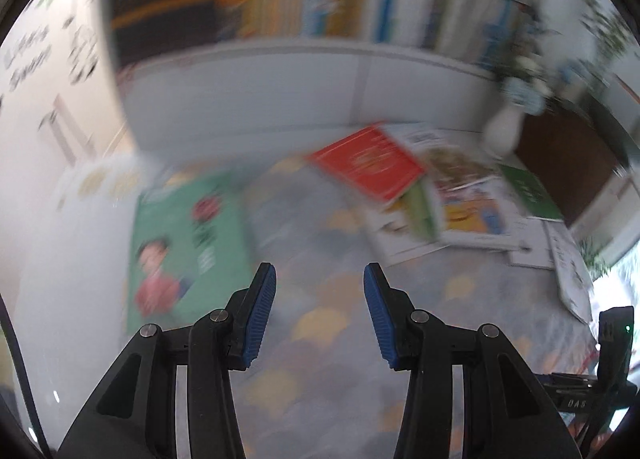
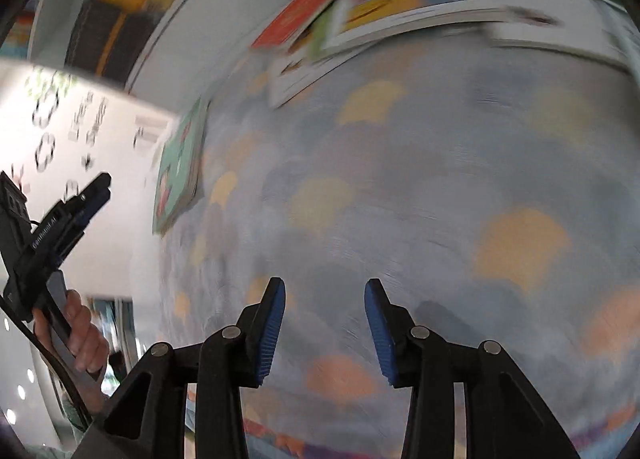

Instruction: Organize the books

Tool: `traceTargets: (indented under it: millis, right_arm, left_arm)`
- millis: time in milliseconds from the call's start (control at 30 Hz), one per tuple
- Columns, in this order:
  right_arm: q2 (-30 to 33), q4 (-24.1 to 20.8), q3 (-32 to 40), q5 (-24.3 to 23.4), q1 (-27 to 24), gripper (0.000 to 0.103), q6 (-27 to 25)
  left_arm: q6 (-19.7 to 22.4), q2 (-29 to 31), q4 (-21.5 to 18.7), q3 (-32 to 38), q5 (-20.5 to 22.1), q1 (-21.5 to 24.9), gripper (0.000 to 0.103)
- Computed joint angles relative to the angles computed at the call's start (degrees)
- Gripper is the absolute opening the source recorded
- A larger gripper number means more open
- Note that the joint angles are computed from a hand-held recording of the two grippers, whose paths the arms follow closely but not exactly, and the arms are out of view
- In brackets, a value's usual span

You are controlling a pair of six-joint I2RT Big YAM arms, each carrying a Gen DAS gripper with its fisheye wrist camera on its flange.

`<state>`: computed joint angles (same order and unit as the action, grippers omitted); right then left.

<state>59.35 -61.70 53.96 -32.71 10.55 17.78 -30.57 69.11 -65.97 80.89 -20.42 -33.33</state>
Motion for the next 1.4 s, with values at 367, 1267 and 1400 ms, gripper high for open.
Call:
traceTargets:
  millis: [367,1267,1400]
  right_arm:
    - [-8.0,-4.7,0.5,-1.5,-13.6,0.054,-2.5]
    - [32.1,1.1,35.1,3.5,-15.6,0.054,-16.4]
    - [41.3,1.5,44.6,5.2,-14.0,0.054,-15.3]
  left_arm:
    - [1.4,13.3,-2.7,13.9,-1.6,-10.9,0.046]
    - [-7.2,35.2,-1.6,31.1,7.1,-3.6,0.048]
    - [-8.0,40.0,-0.3,35.8,9.0,-1.7,0.048]
